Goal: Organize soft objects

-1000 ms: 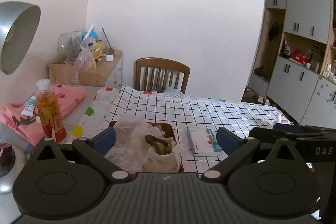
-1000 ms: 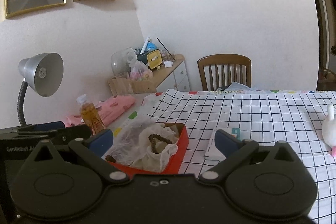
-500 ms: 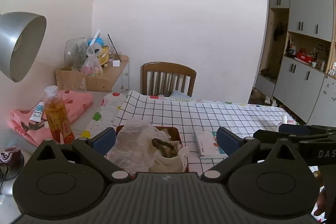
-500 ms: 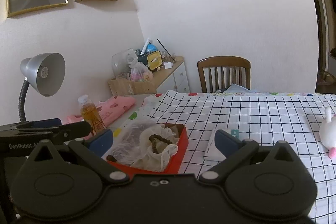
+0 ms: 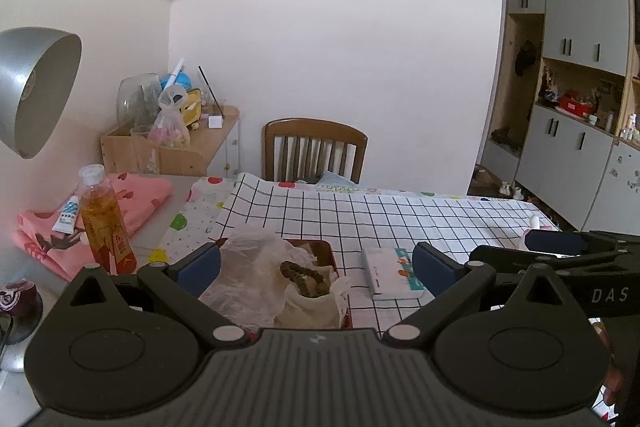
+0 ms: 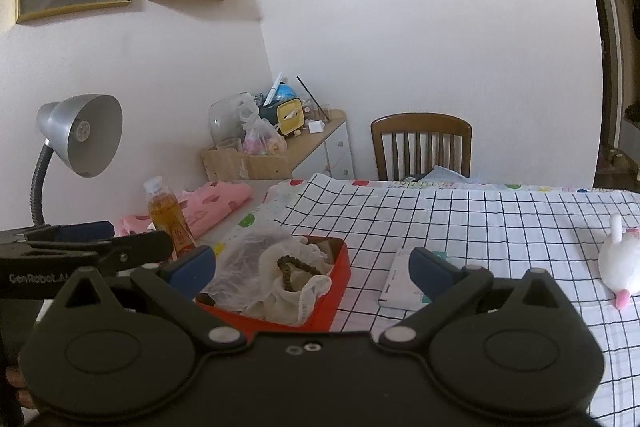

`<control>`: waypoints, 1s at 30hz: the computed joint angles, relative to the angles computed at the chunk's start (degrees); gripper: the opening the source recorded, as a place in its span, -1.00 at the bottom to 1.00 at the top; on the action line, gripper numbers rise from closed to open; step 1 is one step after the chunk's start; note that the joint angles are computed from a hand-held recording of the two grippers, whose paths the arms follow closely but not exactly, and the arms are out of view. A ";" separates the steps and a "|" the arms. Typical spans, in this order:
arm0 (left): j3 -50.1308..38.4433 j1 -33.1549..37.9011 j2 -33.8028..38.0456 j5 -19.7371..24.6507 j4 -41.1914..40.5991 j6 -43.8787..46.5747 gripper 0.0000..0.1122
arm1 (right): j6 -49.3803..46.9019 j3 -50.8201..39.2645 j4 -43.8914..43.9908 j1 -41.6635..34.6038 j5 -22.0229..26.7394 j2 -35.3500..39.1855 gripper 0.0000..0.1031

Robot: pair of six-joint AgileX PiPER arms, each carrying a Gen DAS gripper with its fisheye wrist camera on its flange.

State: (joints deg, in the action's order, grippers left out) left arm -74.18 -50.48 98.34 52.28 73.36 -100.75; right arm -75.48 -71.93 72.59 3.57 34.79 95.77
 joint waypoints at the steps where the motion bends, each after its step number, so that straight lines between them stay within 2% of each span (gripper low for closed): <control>1: -0.07 -0.11 0.06 0.17 0.00 -0.01 0.83 | 0.01 -0.01 0.00 -0.11 0.09 -0.01 1.00; 11: 0.17 0.38 0.08 0.02 -0.97 -1.56 0.83 | -3.12 2.07 2.71 0.02 -1.96 -1.28 1.00; 17: 1.39 1.87 -0.72 -3.47 -2.70 -2.03 0.83 | -4.25 2.12 3.52 0.17 -1.82 -1.30 1.00; 26: 2.15 1.86 -1.00 -5.17 -1.51 -2.23 0.83 | -4.48 2.19 3.80 0.04 -1.37 -1.28 1.00; 30: 2.00 0.93 -0.81 -3.42 -0.10 -3.08 0.83 | -6.47 2.95 5.54 0.10 -1.74 -1.86 1.00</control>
State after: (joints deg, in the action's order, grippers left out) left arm -72.17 -49.55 97.53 48.86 73.26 -103.83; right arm -81.94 -68.98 78.13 3.66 33.05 93.91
